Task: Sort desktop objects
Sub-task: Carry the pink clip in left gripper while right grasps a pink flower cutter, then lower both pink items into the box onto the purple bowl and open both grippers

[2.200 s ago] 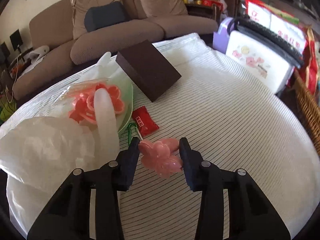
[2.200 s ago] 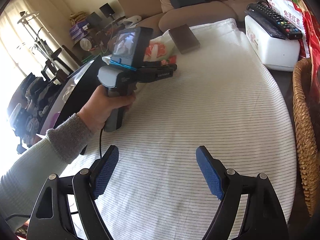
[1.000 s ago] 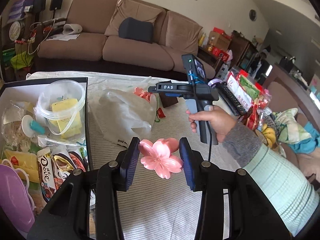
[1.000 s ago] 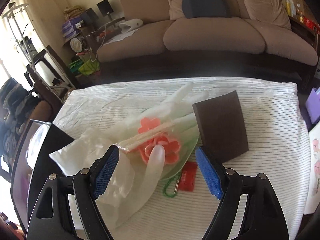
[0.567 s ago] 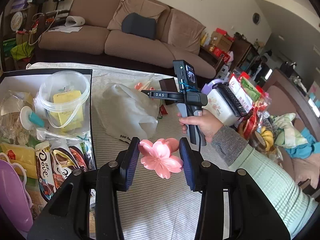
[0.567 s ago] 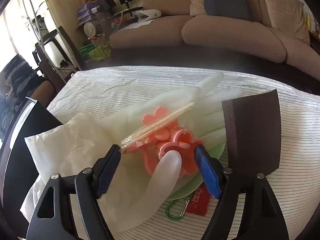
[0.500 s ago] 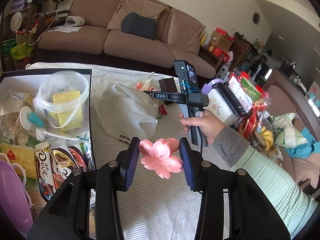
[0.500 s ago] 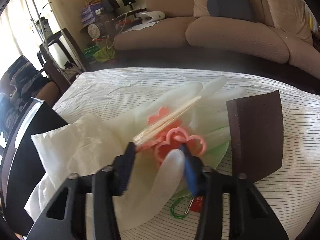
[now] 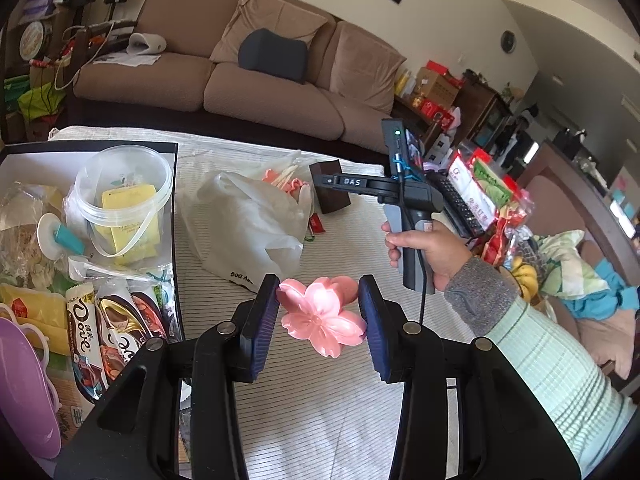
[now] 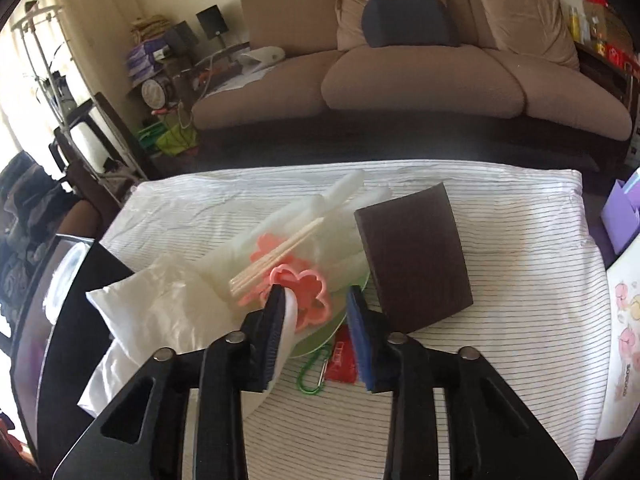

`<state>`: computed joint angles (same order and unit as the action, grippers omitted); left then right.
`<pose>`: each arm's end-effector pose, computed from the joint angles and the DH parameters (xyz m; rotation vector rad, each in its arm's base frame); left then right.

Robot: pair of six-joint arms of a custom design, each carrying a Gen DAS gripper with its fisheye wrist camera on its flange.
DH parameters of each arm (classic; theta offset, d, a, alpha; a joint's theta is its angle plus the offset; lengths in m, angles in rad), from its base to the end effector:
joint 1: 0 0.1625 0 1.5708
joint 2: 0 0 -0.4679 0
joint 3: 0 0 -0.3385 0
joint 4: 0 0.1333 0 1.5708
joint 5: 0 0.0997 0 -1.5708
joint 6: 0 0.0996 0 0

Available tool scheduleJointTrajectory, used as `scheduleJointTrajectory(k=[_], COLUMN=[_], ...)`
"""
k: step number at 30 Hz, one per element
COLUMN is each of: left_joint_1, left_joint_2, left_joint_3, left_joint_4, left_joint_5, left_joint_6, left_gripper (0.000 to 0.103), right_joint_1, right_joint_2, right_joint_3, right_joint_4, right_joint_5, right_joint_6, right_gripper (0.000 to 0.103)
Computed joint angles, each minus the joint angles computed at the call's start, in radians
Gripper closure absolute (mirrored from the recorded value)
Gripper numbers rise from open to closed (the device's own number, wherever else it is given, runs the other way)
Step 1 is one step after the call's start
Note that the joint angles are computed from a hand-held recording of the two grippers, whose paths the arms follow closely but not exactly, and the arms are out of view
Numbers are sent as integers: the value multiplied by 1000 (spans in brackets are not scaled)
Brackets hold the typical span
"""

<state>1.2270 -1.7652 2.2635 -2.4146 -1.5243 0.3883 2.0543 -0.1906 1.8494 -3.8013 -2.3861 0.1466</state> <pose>0.0171 -0.3614 0.4000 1.0775 2.8453 -0.5292 0.3097 -0.4591 -0.0895 0.1004 -2.3768 0.9752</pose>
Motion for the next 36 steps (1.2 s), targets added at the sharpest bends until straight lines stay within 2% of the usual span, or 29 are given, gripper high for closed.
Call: scheduleJointTrajectory(k=[2, 5, 7, 9, 11, 14, 17, 21, 25, 28, 32, 33, 36], left_joint_1=[1, 9, 15, 21, 21, 20, 21, 25, 42, 90, 218, 245, 288], left_joint_2=[0, 6, 12, 15, 11, 7, -2, -23, -50, -54, -12, 9, 67], left_joint_3=[-1, -6, -10, -12, -12, -16, -28, -64, -125, -187, -300, -331, -402], left_joint_4=[-1, -4, -4, 1, 4, 8, 19, 58, 115, 151, 194, 208, 240], left_joint_5=[0, 0, -1, 0, -1, -7, -21, -45, -36, -1, 52, 81, 231], left_joint_6=[2, 6, 6, 7, 6, 1, -7, -23, -36, -36, 7, 19, 74], left_gripper=[65, 65, 65, 65, 65, 65, 65, 65, 65, 65, 65, 65, 65], right_joint_1=[7, 9, -8, -25, -37, -34, -14, 41, 134, 215, 317, 334, 359], right_joint_2=[20, 58, 67, 68, 69, 56, 26, -35, -92, -118, -103, -90, -22], right_joint_3=[-63, -175, -209, -210, -206, -175, -109, -29, -4, -30, -137, -172, -300], right_joint_4=[101, 295, 363, 351, 338, 308, 205, 144, 184, 269, 417, 457, 556], right_joint_5=[-49, -150, -148, -109, -76, -46, -7, 21, -11, -1, 70, 96, 205], right_joint_6=[-22, -50, -29, -20, -22, 8, 34, 73, 104, 137, 154, 155, 166], right_gripper=[39, 38, 36, 40, 51, 51, 51, 52, 52, 52, 52, 52, 52])
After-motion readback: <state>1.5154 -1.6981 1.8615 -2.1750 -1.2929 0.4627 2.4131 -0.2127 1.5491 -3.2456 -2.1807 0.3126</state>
